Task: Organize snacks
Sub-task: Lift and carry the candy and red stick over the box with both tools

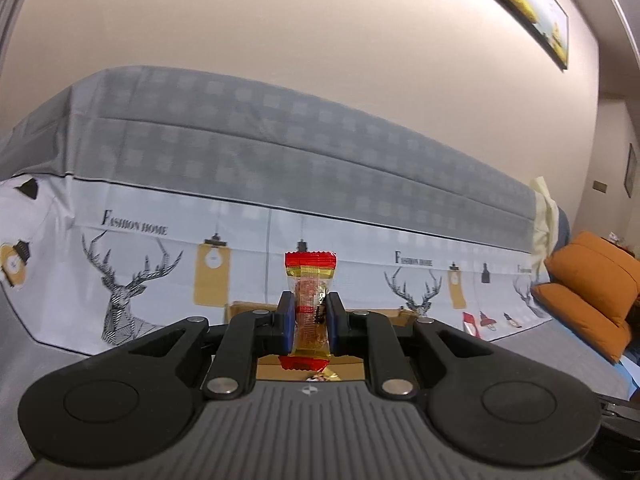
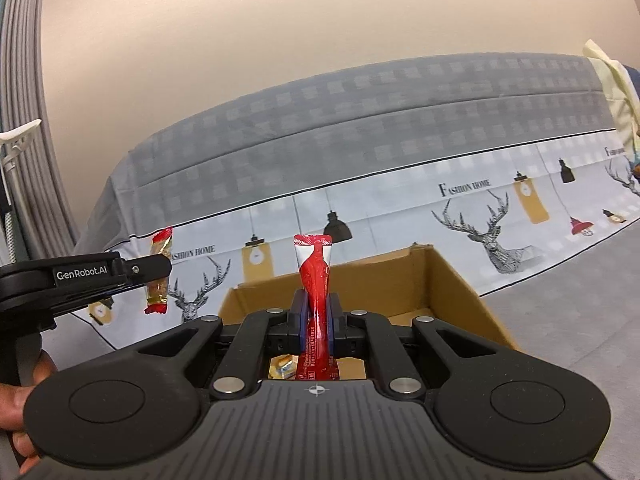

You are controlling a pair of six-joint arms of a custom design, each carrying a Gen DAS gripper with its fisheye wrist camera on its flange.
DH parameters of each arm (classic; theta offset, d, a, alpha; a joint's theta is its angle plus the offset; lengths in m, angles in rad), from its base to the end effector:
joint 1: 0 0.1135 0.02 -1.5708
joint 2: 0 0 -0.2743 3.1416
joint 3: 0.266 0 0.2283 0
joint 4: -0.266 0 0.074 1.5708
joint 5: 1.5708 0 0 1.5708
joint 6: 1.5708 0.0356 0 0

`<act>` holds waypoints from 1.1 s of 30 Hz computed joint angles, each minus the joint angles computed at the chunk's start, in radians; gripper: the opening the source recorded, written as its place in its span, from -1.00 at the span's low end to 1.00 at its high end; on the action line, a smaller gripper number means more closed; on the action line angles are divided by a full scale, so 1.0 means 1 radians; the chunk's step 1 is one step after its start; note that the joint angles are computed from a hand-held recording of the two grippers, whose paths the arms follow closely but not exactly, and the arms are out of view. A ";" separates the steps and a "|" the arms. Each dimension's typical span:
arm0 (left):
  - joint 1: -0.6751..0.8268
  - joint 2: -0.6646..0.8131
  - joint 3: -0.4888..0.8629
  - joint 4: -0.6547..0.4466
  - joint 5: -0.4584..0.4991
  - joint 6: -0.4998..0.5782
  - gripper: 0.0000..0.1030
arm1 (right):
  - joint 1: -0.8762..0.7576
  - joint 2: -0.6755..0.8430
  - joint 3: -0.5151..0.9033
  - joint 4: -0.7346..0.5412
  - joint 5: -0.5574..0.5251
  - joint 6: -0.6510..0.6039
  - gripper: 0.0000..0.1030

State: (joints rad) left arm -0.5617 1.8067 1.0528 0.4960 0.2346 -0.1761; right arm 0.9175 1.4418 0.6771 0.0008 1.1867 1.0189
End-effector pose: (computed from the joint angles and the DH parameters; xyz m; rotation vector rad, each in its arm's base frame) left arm 0.3263 -0.2152 0.2455 0.5268 1.8092 -0.7276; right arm 0.1771 0.1771 0.2159 0.5958 1.7338 -0.0539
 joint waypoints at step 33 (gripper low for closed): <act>-0.063 0.066 0.038 0.045 0.008 0.025 -0.67 | -0.002 0.101 0.135 -0.222 0.084 0.142 -0.79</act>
